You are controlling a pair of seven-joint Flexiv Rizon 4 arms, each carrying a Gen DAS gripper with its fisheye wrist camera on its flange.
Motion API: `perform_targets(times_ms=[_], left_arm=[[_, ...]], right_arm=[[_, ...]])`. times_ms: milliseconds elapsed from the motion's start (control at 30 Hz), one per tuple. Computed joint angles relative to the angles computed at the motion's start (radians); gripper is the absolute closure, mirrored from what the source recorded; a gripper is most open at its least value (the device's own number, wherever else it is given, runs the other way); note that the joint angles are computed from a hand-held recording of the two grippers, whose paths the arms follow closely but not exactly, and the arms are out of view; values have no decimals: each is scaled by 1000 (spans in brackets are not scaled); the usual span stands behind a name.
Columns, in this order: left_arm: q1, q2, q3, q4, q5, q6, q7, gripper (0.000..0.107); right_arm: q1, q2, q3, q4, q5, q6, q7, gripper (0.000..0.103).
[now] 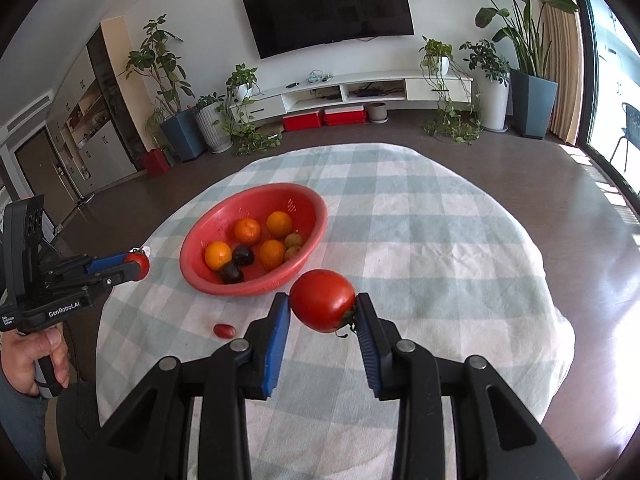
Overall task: Organize fruits
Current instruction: 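Carry both tomatoes over the red bowl and open both grippers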
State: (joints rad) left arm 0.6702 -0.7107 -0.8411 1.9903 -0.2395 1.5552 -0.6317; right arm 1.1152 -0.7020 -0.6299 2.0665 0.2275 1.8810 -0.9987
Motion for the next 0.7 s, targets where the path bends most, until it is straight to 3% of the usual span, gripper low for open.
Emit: perform_targets(times_ms=[133, 200, 433, 700], left_arm=[[-85, -12, 48, -103, -20, -43, 13, 79], [-141, -24, 86, -158, -42, -80, 30, 78], [-320, -83, 225, -272, -107, -137, 64, 78], [-416, -141, 310, -321, -174, -141, 113, 78]], right_arm=[[-12, -8, -25, -72, -55, -29, -31, 67], [-59, -15, 8, -128, -94, -48, -39, 67], [-354, -73, 291, -365, -274, -181, 9, 67], [-552, -171, 507, -536, -410, -292, 63, 67]])
